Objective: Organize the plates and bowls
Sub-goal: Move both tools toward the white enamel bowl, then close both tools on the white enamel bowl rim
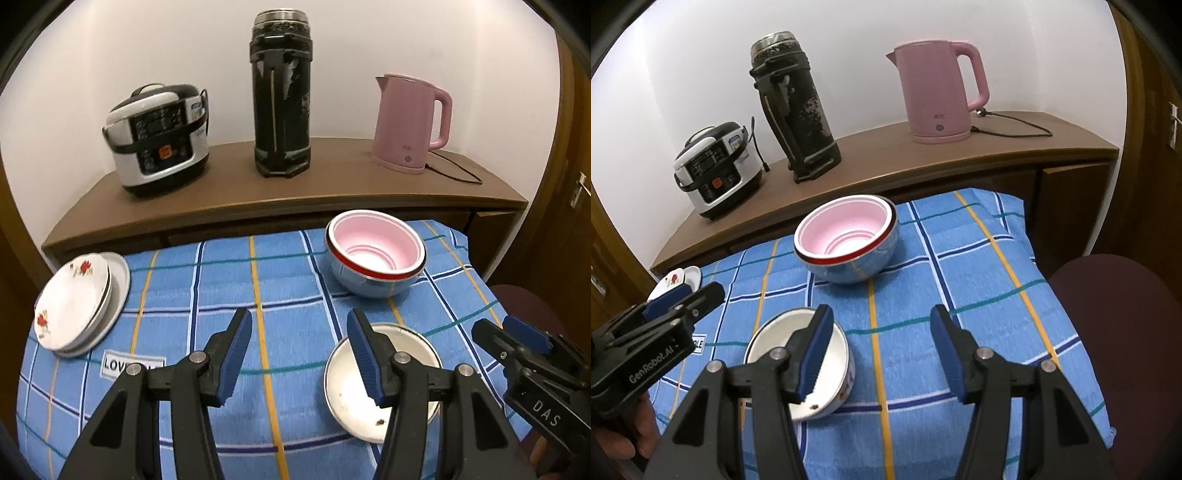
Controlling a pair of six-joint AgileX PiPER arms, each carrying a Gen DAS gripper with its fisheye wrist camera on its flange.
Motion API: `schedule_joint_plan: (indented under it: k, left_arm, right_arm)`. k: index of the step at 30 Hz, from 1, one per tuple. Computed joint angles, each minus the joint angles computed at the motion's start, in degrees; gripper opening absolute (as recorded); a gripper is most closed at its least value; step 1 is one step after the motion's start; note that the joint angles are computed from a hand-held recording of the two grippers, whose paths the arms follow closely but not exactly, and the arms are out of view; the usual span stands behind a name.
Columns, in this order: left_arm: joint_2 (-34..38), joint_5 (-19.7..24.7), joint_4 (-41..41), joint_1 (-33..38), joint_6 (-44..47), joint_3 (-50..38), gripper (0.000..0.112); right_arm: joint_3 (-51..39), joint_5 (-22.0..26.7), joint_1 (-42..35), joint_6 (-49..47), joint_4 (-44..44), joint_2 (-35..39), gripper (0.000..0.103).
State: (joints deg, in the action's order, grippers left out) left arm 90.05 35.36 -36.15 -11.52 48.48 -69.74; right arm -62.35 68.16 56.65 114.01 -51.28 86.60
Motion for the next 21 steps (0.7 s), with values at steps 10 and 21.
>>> schedule_joint_plan:
  k: [10,21]
  left_arm:
    - [-2.3,-1.0,-1.1,0.5,2.1,5.6,0.056]
    - [-4.2,-2.9,-1.9,0.8,4.2,9.4,0.056]
  right_arm:
    - [0.9,-0.1,3.1,2.7,0.6,1.4,0.056]
    - [-0.4,1.6,6.9,4.7,0.5,3.5,0.056]
